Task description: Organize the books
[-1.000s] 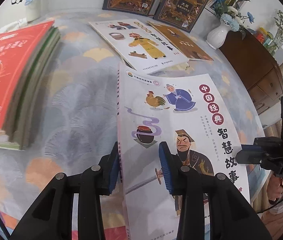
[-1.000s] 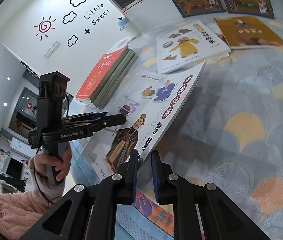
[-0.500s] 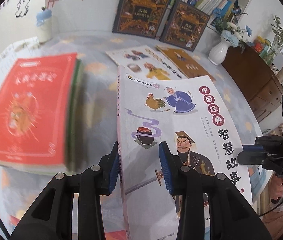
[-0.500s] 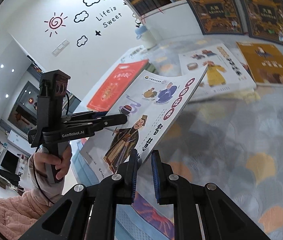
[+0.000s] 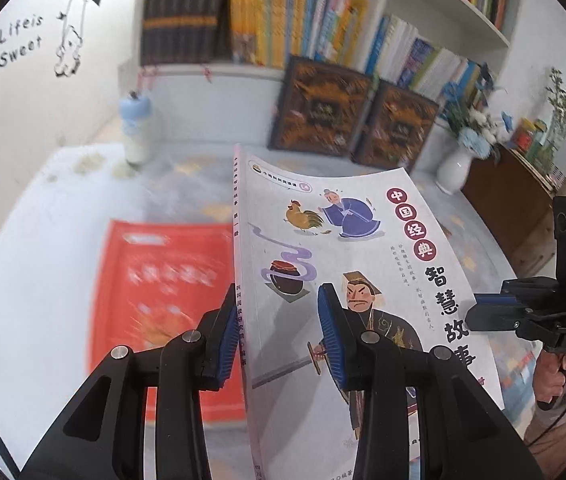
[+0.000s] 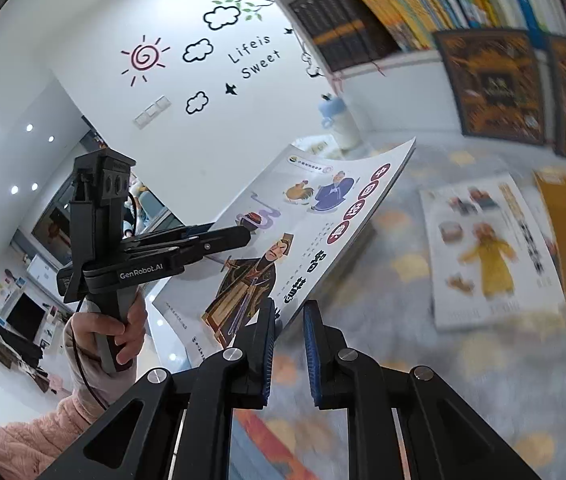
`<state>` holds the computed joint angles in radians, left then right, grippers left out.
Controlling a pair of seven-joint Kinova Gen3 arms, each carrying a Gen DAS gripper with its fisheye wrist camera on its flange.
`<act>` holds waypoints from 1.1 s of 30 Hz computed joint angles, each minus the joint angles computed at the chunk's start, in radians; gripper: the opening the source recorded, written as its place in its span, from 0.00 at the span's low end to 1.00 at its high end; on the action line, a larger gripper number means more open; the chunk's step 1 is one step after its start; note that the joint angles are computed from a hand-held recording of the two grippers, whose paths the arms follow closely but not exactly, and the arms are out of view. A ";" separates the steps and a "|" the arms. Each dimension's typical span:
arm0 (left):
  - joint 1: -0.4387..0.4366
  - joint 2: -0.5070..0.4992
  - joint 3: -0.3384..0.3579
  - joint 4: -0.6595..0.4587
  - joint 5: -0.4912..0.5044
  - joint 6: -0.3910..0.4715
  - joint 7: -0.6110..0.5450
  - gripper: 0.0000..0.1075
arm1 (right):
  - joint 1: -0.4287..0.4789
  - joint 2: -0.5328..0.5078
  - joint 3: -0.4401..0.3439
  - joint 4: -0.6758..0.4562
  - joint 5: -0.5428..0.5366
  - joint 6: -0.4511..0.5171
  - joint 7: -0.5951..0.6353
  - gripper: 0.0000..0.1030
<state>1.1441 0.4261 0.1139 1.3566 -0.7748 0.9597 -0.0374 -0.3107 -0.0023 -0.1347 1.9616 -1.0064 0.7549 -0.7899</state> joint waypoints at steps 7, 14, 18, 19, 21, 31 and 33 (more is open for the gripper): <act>-0.070 -0.092 -0.006 0.170 -0.044 -0.058 0.099 0.32 | -0.056 0.143 -0.078 -0.140 0.029 -0.063 -0.059 0.13; -0.146 -0.113 0.009 0.293 -0.054 -0.117 0.164 0.32 | -0.085 0.281 -0.152 -0.226 0.106 -0.143 -0.128 0.14; -0.190 -0.113 0.018 0.362 -0.068 -0.204 0.212 0.32 | -0.107 0.327 -0.174 -0.232 0.188 -0.213 -0.195 0.14; -0.198 -0.106 0.021 0.363 -0.060 -0.211 0.202 0.32 | -0.104 0.340 -0.181 -0.232 0.199 -0.223 -0.210 0.14; -0.205 -0.094 0.018 0.372 -0.053 -0.231 0.199 0.32 | -0.089 0.365 -0.202 -0.236 0.213 -0.230 -0.229 0.14; -0.178 -0.048 -0.014 0.353 -0.032 -0.192 0.196 0.34 | -0.107 0.397 -0.238 -0.242 0.362 -0.288 -0.331 0.14; -0.180 -0.048 -0.007 0.355 -0.040 -0.179 0.213 0.36 | -0.114 0.400 -0.234 -0.248 0.391 -0.285 -0.362 0.14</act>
